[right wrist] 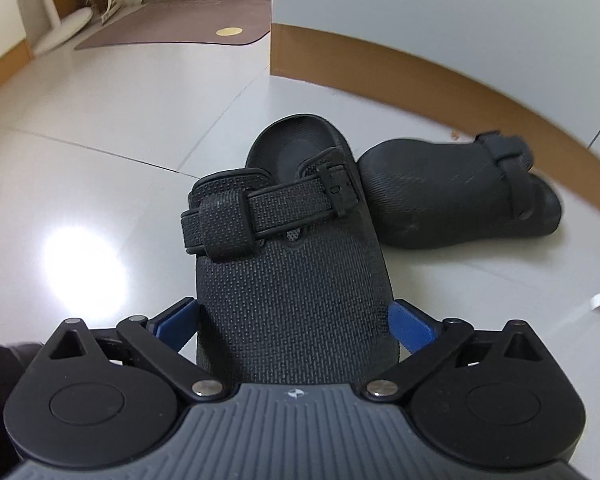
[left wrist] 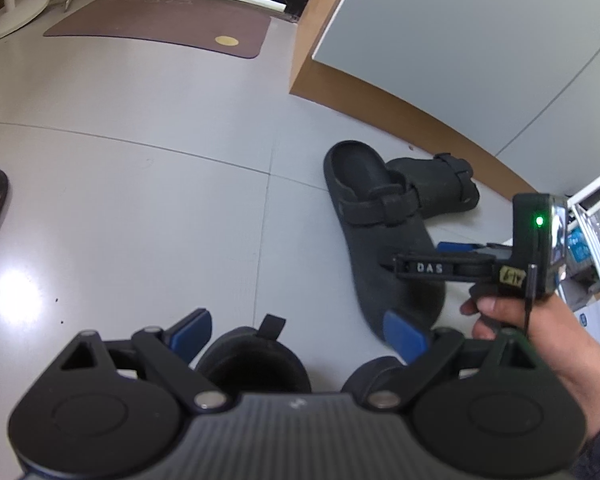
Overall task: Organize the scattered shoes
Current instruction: 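Close the right tool on the black clog lying on its side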
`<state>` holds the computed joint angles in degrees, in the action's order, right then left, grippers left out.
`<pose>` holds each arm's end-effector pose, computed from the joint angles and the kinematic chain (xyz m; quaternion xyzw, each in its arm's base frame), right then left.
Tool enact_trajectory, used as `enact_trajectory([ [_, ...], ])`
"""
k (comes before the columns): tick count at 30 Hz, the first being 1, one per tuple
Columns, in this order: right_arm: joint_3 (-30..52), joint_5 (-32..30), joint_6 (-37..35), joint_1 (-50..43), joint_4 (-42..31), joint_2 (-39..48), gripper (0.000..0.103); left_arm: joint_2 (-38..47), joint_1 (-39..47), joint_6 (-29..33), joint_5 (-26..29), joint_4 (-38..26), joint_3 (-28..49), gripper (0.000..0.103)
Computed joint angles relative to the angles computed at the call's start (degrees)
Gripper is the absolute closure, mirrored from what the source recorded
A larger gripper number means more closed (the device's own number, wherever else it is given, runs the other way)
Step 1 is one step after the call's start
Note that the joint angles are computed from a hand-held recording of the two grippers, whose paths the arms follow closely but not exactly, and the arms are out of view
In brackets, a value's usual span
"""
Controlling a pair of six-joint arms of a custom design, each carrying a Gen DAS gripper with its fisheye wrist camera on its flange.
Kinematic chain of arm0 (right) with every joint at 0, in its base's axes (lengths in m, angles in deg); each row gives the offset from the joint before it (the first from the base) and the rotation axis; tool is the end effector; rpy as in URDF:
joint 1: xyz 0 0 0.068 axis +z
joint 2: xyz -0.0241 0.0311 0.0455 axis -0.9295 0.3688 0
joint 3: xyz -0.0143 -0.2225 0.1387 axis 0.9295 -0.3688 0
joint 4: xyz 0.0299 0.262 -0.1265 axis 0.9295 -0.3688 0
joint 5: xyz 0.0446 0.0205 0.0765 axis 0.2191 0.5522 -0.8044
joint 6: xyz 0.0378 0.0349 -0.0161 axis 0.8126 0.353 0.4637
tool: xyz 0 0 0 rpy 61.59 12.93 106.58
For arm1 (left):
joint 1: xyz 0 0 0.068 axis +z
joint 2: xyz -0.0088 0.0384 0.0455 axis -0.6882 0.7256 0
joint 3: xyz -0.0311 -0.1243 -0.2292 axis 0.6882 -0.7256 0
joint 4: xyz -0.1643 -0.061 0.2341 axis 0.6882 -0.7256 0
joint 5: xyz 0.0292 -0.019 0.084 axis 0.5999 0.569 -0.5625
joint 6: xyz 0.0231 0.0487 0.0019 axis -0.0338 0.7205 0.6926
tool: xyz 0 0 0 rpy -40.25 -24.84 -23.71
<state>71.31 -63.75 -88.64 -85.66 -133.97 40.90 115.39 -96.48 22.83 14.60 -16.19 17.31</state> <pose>0.2674 -0.0675 0.2791 -0.2146 0.9334 0.0983 0.2703 0.1115 -0.1290 0.3442 -0.1349 0.9413 -0.1477 0.2718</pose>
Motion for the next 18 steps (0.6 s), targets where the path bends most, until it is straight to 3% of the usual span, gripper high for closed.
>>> enact_trajectory([
  [3,1.01,-2.00,0.02,-1.09,-1.65,1.64,0.004,-0.17,0.27,0.09,-0.03,-0.21,0.03,0.009],
  [7,6.73,-5.61,2.33,-5.22,-8.45,7.96,0.027,-0.79,0.72,-0.72,0.32,-0.32,-0.57,0.009],
  [10,8.89,-6.55,2.99,-6.42,-11.36,9.95,0.031,-0.12,0.94,-0.42,0.65,0.35,-0.43,0.009],
  [13,7.33,-4.71,0.78,-4.84,-10.51,7.55,0.026,0.10,0.82,0.08,0.74,0.46,-0.14,0.009],
  [14,6.21,-3.78,-0.29,-3.70,-9.46,6.21,0.014,0.12,0.84,0.16,0.72,0.44,-0.05,0.009],
  [16,5.05,-2.45,-0.74,-2.24,-7.59,5.17,0.005,-0.20,1.21,0.30,0.71,0.20,0.03,0.009],
  [18,3.61,-0.26,-1.35,-0.12,-4.67,3.90,0.004,-0.76,1.86,0.59,0.86,-0.03,-0.02,0.009],
])
